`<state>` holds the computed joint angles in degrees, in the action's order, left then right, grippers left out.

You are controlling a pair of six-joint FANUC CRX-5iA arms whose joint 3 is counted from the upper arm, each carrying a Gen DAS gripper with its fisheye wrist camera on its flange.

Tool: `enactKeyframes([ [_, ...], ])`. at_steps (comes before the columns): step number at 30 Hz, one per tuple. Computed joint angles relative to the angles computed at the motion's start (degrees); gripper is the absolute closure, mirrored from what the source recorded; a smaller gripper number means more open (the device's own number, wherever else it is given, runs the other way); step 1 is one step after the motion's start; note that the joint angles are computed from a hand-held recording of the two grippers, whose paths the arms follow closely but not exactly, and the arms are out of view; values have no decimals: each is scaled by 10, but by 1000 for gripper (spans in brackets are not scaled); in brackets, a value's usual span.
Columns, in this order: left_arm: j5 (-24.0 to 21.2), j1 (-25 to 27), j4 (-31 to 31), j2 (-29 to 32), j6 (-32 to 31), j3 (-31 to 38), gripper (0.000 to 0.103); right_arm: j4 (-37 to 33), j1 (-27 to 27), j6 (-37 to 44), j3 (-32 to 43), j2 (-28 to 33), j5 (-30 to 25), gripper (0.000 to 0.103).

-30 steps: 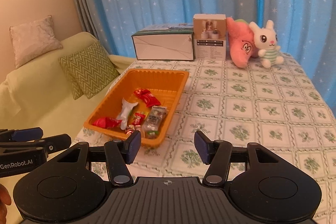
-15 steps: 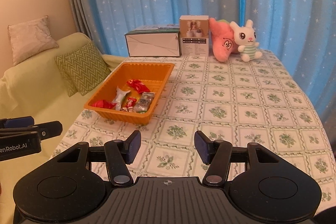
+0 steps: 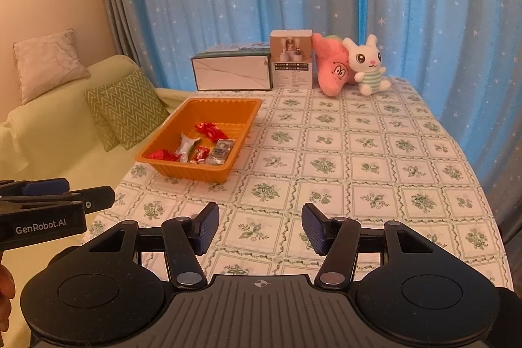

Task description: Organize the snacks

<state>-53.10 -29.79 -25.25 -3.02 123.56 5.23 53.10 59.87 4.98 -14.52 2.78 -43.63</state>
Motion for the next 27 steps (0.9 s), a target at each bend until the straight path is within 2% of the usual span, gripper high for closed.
enactKeyframes([
  [8,-5,-15,-15,-7,3,-1,35,12,14,-6,-3,-9,-8,47],
  [27,4,-15,-6,-9,2,-6,35,8,15,-9,-5,-8,-3,47],
])
